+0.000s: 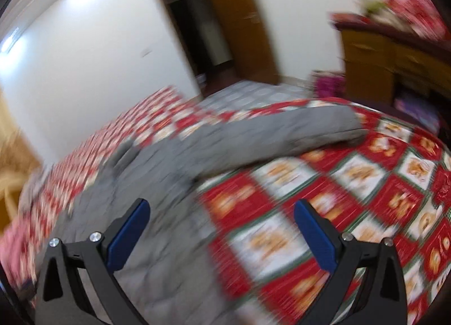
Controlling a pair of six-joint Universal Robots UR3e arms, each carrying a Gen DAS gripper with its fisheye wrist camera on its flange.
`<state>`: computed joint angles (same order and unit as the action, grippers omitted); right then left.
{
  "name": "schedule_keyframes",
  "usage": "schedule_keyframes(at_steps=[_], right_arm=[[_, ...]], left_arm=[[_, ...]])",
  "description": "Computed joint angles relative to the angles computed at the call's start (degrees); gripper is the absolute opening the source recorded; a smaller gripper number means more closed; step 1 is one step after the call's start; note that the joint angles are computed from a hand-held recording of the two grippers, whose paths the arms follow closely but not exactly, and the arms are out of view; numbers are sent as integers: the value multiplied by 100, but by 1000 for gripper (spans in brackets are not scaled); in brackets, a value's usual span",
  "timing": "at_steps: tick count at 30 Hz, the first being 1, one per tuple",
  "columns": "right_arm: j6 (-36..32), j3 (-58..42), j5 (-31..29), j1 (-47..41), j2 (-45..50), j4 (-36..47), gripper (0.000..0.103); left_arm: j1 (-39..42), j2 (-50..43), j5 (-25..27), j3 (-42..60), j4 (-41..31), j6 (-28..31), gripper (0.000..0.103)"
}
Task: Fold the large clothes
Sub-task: 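Grasp the grey jacket's sleeve cuff with the right tool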
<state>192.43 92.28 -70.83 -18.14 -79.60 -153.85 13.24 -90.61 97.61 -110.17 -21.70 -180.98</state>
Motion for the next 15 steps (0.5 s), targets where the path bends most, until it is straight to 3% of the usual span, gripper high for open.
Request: schedule_keyframes(at_steps=[5, 9, 13, 15], right_arm=[[579, -1719, -416, -903, 1467, 557, 94], [1051, -3336, -454, -1251, 2750, 1341, 89], [1433, -4861, -569, -1254, 3787, 2116, 89], [1430, -5408, -717, -1186, 4123, 2451, 89]], left_arm=[[378, -1009, -290, 415, 689, 385, 102], [626, -1653, -557, 601, 786, 138, 102], [617, -2153, -319, 478, 1129, -185, 102], [740, -2162, -561, 193, 1419, -343, 102]])
